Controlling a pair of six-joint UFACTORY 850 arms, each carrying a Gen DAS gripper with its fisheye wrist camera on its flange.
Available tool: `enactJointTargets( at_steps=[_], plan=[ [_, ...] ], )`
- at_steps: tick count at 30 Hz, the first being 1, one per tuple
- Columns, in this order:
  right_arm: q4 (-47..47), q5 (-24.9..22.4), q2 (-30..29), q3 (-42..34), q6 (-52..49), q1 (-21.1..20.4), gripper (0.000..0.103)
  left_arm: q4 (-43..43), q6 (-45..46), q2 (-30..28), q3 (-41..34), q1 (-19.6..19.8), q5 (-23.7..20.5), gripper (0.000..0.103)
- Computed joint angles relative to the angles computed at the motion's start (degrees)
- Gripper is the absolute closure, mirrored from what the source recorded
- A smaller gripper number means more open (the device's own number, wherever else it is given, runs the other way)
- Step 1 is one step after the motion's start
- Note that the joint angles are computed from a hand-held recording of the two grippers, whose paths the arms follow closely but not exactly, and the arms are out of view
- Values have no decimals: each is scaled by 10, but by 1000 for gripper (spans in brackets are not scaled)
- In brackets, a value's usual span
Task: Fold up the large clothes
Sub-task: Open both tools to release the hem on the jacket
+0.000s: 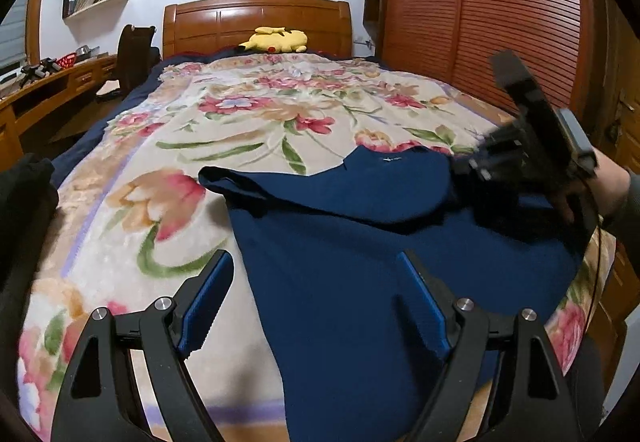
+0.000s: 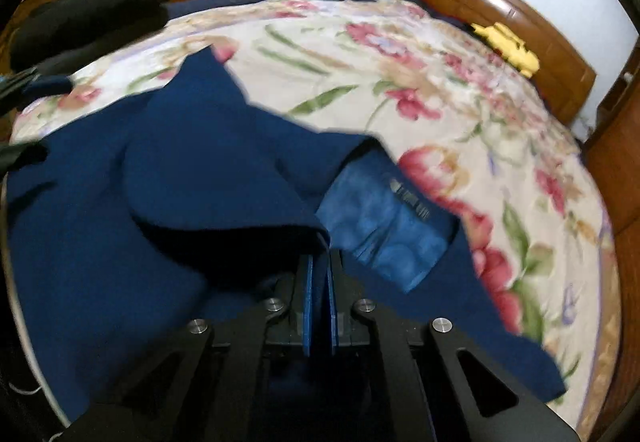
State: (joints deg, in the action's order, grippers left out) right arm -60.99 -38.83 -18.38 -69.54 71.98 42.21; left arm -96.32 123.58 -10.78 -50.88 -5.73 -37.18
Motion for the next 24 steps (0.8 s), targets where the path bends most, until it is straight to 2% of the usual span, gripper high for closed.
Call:
enactJointTargets(
  at_steps=[8, 10, 12, 14, 15, 16, 18, 24],
  plan=[
    [-119, -95, -70, -98, 111, -23, 98, 6, -5, -3, 0, -8, 7, 19],
    [-138, -130, -84, -113, 137, -23, 98, 12, -10, -3, 0, -9, 9, 19],
    [-162, -129, -84, -111, 163, -24, 97, 13, -11, -1, 0, -9, 9, 19],
    [-153, -131, -78, -107, 168, -22, 77, 11, -10, 1, 2, -10, 7, 19],
    [-156, -140, -70, -97, 180, -19, 56, 10, -10, 2, 3, -11, 6, 19],
    [-165, -137, -55, -80, 197, -18, 39, 10, -10, 3, 5, -11, 5, 19],
    [-184, -144, -29, -50, 229, -14, 31, 9, -9, 6, 6, -12, 3, 19],
    [-169, -166, 48, 45, 260, -13, 31, 9, -5, 11, 10, -17, 5, 19]
  ],
)
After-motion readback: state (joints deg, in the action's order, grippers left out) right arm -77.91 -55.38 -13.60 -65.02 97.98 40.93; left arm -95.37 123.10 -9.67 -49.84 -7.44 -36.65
